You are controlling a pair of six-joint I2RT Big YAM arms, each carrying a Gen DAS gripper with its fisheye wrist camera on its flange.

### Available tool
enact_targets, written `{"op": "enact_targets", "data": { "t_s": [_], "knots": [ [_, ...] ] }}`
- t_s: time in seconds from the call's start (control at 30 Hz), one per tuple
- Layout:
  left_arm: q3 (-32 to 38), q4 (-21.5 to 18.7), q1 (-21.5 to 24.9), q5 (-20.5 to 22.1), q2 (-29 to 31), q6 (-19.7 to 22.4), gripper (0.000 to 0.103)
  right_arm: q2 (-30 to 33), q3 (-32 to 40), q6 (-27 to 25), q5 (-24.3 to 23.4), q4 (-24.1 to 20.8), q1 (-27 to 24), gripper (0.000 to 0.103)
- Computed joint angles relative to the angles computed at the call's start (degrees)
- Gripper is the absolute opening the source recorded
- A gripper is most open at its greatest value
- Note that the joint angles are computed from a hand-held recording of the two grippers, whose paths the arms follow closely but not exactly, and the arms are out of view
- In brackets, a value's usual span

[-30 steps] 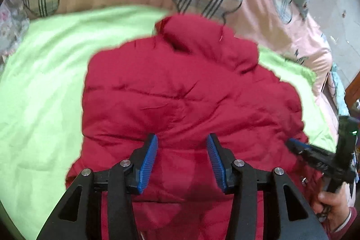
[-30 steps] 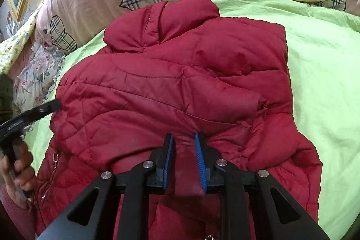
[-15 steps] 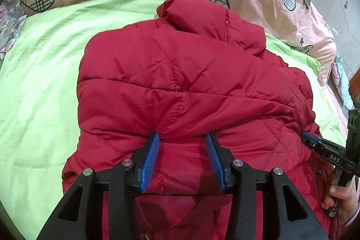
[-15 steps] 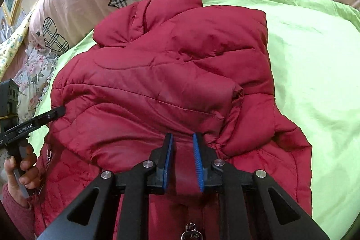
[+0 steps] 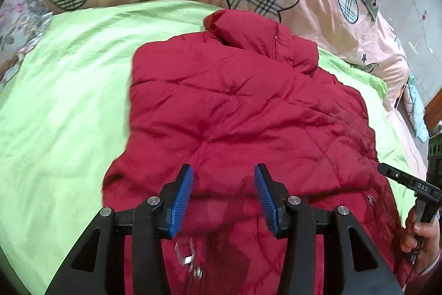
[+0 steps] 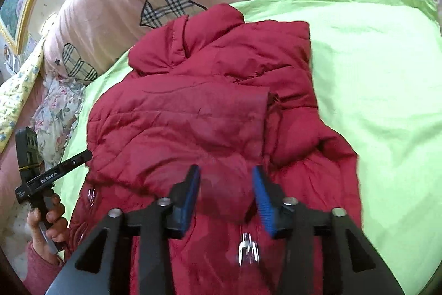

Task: Fold large clothes

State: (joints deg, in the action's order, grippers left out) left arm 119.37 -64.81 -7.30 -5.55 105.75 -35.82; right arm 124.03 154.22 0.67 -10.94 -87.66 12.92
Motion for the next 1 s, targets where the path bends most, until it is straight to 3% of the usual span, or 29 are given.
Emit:
{"op": "enact_targets", "data": {
  "t_s": [0.27,0.4,0.73,1.0],
  "knots": [
    [-14.6,1.4,-2.3,-0.4,-11.6,-4.8,0.054,-11.7,-15.9,-2.5,0.0,2.3,-0.8,0.054],
    [-20.4,0.6,-3.2,-0.6,-17.0,-7.3,0.058,-16.7,-22.0,-3.3,0.7,3.3,-1.7,0.065],
    [-28.8,-2.4,-6.9,-4.5,-27.0,-12.9,0.066,-27.7,-37.2,-0.1,3.0,4.9,-5.0,0.079],
    [-31.6,-5.2,-9.2,-5.7,-31.3,-14.9,0.069,-32.7,-45.0,-0.4,1.0,4.6,-4.9,0.079]
  ]
}}
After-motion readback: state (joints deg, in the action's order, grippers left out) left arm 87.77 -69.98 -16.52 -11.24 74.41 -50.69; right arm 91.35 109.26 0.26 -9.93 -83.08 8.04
